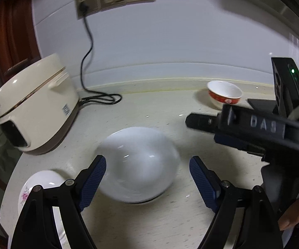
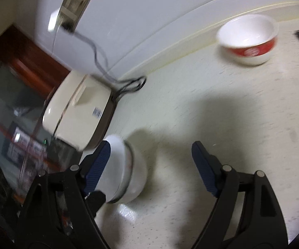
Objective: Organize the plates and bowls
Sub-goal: 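Move both tools to the red-banded bowl beside the stove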
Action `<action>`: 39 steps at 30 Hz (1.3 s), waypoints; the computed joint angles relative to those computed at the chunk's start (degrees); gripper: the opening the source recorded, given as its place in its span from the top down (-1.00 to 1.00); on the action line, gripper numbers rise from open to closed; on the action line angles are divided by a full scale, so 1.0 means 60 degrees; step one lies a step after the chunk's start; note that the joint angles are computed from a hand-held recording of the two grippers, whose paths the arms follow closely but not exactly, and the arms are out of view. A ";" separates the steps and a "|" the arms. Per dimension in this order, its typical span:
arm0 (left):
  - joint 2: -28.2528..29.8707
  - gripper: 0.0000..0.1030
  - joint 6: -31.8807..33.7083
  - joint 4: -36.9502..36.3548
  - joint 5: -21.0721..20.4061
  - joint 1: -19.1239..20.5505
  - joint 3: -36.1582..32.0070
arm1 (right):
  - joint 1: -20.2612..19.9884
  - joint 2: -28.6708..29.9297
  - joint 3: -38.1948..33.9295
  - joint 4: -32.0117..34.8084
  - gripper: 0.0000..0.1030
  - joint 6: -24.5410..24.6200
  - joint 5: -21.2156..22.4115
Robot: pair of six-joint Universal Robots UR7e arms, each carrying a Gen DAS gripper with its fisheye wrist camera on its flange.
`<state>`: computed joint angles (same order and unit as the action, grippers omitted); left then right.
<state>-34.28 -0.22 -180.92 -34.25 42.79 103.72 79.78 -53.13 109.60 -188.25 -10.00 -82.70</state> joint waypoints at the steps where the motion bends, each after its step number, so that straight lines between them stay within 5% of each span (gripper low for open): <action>1: 0.0080 -0.62 -0.0029 0.0123 -0.0034 -0.0024 -0.0096 | -0.0105 -0.0092 0.0041 -0.0098 -0.62 0.0203 0.0148; 10: 0.1113 -0.62 0.0555 0.0477 -0.0054 -0.0263 -0.1156 | -0.0488 -0.0540 0.0338 -0.1197 -0.64 0.1160 0.0042; 18: 0.2217 -0.62 0.1133 0.0960 -0.0113 -0.0320 -0.2677 | -0.0556 -0.0745 0.0631 -0.2806 -0.64 0.1812 -0.1328; 23: 0.2759 -0.62 0.0961 0.1241 -0.0513 -0.0179 -0.3525 | -0.0882 -0.0895 0.0837 -0.3653 -0.64 0.2632 -0.1531; 31: 0.2931 -0.62 0.1079 0.0818 -0.1904 0.0328 -0.3858 | -0.0852 -0.0751 0.0634 -0.3687 -0.64 0.2889 -0.2238; 39: 0.2682 -0.62 0.0501 0.0869 -0.3226 0.0684 -0.3608 | -0.0579 -0.0438 0.0422 -0.3771 -0.69 0.1932 -0.2838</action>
